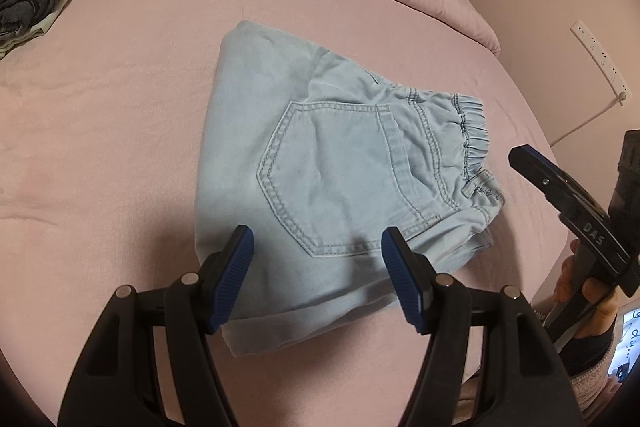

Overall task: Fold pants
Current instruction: 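Open the right gripper to release the waistband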

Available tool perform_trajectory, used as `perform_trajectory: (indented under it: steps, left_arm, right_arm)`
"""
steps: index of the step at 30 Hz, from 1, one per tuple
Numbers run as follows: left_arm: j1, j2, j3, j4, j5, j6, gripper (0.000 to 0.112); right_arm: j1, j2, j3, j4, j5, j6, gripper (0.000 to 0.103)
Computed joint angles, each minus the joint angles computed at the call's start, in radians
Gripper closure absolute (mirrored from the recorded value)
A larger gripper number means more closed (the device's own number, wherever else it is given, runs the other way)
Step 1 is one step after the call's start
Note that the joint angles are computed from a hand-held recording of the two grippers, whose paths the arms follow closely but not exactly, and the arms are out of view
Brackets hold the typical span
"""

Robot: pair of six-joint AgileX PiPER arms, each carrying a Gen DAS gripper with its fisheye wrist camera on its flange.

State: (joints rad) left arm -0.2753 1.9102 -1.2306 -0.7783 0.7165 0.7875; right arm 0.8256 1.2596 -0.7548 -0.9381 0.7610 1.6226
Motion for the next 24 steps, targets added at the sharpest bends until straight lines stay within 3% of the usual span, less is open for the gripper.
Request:
perform_trajectory:
  steps: [7, 12, 24]
  left_arm:
    - [0.006, 0.001, 0.006, -0.013, 0.001, 0.016, 0.046]
    - [0.009, 0.001, 0.024, -0.034, -0.009, 0.044, 0.046]
    - [0.069, 0.004, 0.071, -0.143, 0.012, 0.184, 0.046]
  right_arm:
    - [-0.027, 0.013, -0.011, 0.037, -0.101, -0.075, 0.055]
    - [-0.031, 0.074, -0.030, 0.108, -0.166, -0.173, 0.072]
    - [-0.036, 0.174, -0.108, 0.314, -0.103, -0.487, 0.073]
